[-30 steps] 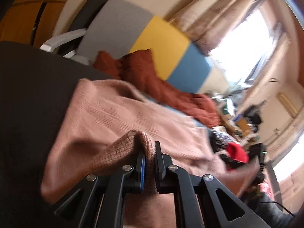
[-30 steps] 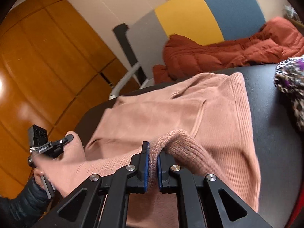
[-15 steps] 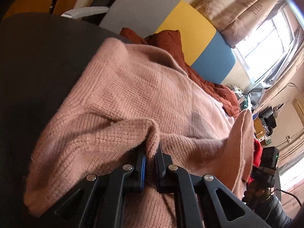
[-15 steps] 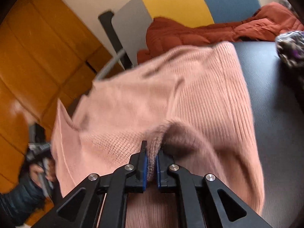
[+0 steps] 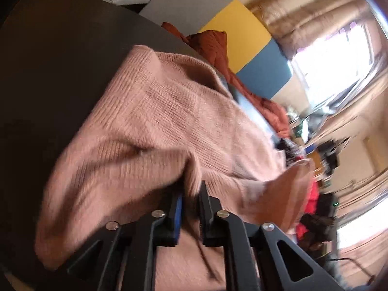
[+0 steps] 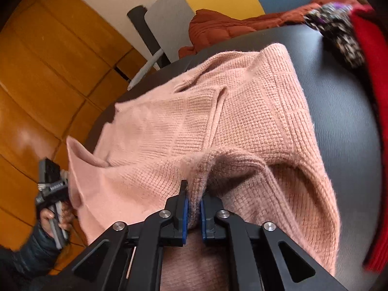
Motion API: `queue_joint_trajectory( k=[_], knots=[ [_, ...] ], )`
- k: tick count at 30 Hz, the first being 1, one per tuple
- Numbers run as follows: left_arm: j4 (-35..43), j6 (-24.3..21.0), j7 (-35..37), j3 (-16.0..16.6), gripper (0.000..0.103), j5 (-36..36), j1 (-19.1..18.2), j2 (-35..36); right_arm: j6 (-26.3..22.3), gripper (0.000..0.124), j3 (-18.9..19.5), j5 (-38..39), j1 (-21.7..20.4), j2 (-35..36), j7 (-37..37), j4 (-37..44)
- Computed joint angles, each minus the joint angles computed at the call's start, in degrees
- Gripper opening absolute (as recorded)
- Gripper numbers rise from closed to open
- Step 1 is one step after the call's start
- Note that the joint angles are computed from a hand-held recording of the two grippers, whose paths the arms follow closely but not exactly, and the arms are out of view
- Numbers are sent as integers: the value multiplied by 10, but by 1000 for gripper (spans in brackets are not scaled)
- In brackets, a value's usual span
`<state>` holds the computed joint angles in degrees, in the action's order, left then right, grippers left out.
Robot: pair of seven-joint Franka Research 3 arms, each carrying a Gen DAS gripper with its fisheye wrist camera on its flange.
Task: Fold clothes
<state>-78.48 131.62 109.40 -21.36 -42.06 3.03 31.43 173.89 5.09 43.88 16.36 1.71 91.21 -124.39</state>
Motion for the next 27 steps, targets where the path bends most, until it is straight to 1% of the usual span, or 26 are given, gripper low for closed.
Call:
queue_joint_trajectory(
  k=[2,4,5,8,9,10,12,13,14,15,17,18,19,20,22,24,26,27],
  knots=[
    [-18,10,10,-4,15,-10,5,-16,11,19,9,74,4,-7,-47,-3],
    [-33,8,31,-5,19,-19,11,-30,21,23,14,122,11,-7,-80,3],
    [-28,7,30,0,21,-11,5,-29,25,26,15,144,14,-6,-95,7],
    [-10,1,24,10,31,18,-11,-24,28,32,17,174,20,0,-116,21],
    [6,-8,11,16,31,38,-20,-14,28,32,18,179,22,2,-119,25],
    [23,-18,-3,21,31,59,-29,-4,29,32,17,168,23,5,-111,28],
    [58,-39,-28,28,27,98,-43,17,26,32,14,130,24,10,-80,32],
    [57,-42,-21,23,21,100,-39,20,23,32,11,96,25,12,-52,31],
    [57,-40,-18,21,8,107,-40,21,15,32,4,34,27,15,-5,31],
    [58,-40,-16,18,7,110,-40,23,6,30,0,-6,28,19,22,33],
    [50,-44,5,0,6,83,-22,19,-10,14,9,-4,20,27,1,46],
    [47,-50,20,-11,6,56,-7,17,-18,11,14,4,17,30,-16,52],
    [44,-57,35,-21,6,30,6,15,-25,8,22,28,11,31,-47,59],
    [43,-65,49,-28,6,3,17,13,-23,8,27,51,8,34,-76,66],
    [61,-73,65,-34,6,-39,27,21,-10,7,39,112,1,39,-144,84],
    [82,-80,78,-40,6,-79,35,31,11,6,45,171,-6,47,-196,107],
    [131,-78,59,-37,6,-94,23,61,33,6,53,239,-15,59,-252,135],
    [162,-77,44,-36,6,-97,17,80,47,6,53,263,-19,69,-266,152]
  ],
)
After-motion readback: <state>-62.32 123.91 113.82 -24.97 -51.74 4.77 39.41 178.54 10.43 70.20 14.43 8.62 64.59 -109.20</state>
